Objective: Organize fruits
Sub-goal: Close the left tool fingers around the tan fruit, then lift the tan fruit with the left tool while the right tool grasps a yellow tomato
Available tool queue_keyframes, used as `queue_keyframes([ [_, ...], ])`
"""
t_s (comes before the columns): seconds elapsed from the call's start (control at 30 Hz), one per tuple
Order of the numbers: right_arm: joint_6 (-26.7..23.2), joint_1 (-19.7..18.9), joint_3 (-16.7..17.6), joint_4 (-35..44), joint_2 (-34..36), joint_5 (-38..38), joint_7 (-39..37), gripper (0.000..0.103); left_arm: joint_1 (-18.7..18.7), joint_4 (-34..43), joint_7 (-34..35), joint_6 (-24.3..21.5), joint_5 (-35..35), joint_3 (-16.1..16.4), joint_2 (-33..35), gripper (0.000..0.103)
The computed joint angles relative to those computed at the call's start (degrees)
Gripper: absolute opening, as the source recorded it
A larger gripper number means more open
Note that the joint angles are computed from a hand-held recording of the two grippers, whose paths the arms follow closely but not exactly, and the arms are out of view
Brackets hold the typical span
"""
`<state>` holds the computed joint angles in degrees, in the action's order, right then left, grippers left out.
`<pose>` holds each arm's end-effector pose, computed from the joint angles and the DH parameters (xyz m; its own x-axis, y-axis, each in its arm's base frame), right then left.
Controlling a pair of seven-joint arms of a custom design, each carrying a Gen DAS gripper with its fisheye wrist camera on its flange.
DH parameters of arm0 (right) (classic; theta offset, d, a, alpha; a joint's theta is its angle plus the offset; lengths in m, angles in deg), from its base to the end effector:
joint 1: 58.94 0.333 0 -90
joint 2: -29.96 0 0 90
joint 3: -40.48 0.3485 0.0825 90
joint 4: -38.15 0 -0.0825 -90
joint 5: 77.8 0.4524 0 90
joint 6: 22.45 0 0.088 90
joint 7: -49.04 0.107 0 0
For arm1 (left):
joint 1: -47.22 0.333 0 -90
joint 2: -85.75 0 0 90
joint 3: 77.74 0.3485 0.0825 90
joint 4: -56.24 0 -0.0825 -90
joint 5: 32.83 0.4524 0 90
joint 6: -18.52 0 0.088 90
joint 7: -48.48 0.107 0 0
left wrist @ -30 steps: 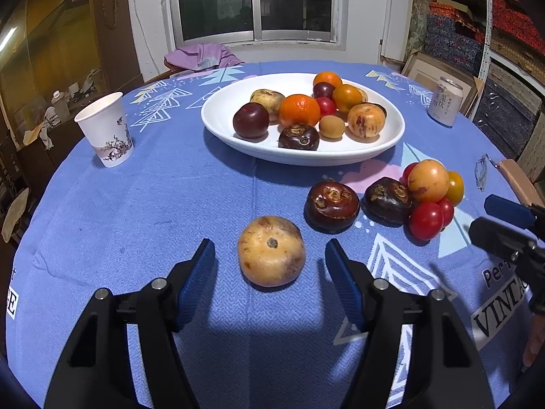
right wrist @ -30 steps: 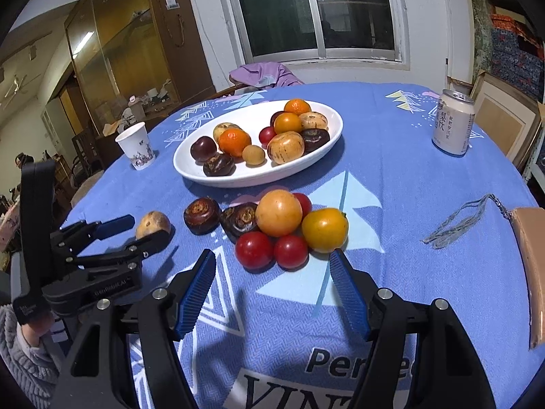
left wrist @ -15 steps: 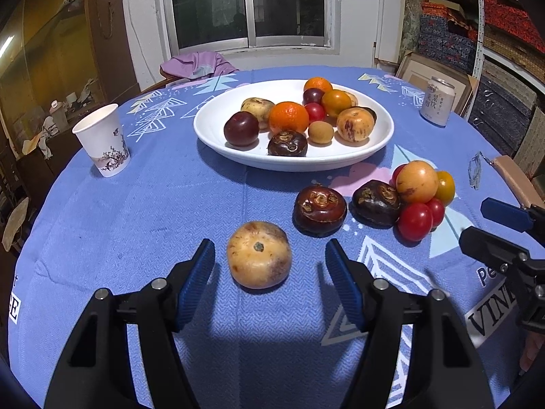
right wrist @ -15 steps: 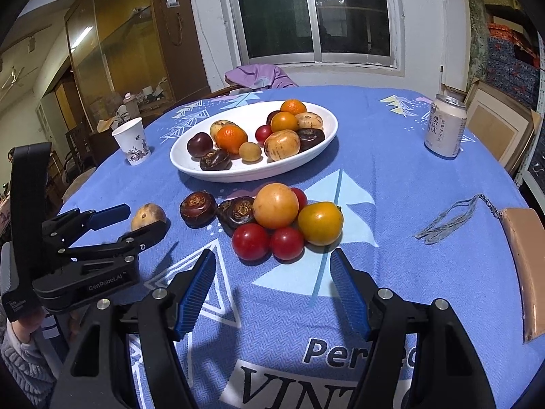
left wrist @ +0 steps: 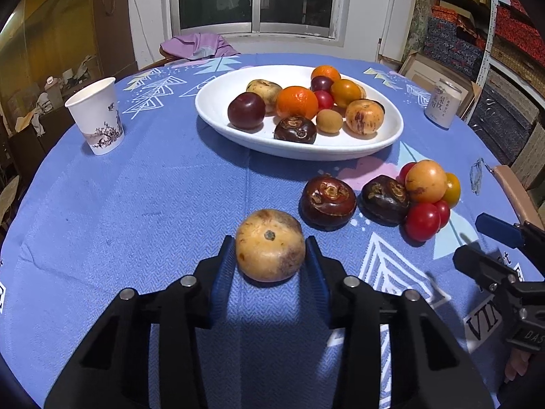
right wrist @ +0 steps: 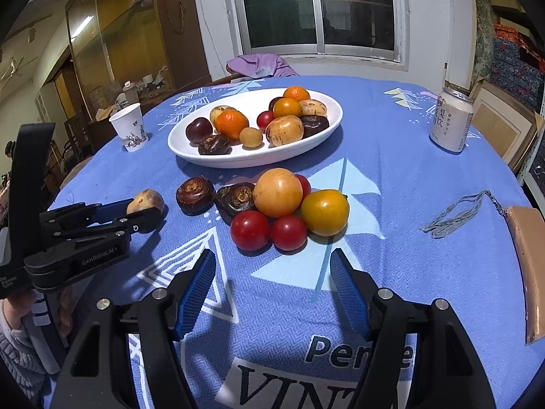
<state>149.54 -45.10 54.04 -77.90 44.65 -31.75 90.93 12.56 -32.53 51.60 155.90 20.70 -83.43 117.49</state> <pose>0.6369 0.2626 0.3788 0.5372 -0.8372 -0.1026 -0.6376 -0.3235 -0.6991 0.6234 -0.5045 0.3546 0.2074 -0.9778 0.0295 -0.7268 -0.1742 -0.6644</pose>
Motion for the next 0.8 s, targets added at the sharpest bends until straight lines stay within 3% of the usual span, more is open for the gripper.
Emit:
queue_keyframes([
  [0.07,-0.34,-1.08,1.34,0.12,-0.04,2.24,-2.53,0.071,0.06,-0.55,-0.84,0.73,0.27,0.15,-0.34,0.041],
  [0.17,-0.26,-4.51,6.03,0.37,-0.7,13.62,-15.64,0.069,0.2,-0.82,-1.44,1.04,0.28,0.13,-0.49,0.041],
  [0.27,1.53,-3.57,5.72,0.84,-0.77,18.04,-21.26,0.064,0.2,-0.74,-1.12,0.67,0.36,0.07,-0.46,0.041],
  [0.33,3.62,-1.06,2.6,1.71,0.07,15.77,-17.12,0.06,0.2,-0.76,-1.16,0.67,0.35,0.02,-0.47,0.041],
  [0.5,2.87,2.62,-4.87,4.93,3.16,2.69,0.6,0.044,0.21,-0.66,-0.92,0.48,0.36,-0.03,-0.4,0.041],
  [0.63,-3.41,-0.61,-3.18,8.71,5.55,0.33,4.98,0.04,0.05,-0.32,-0.49,-0.12,0.27,-0.08,-0.19,0.041],
  [0.8,-3.27,0.77,-3.86,9.27,7.0,-6.45,9.54,0.039,0.01,-0.13,-0.29,-0.23,0.14,-0.08,-0.04,0.041],
])
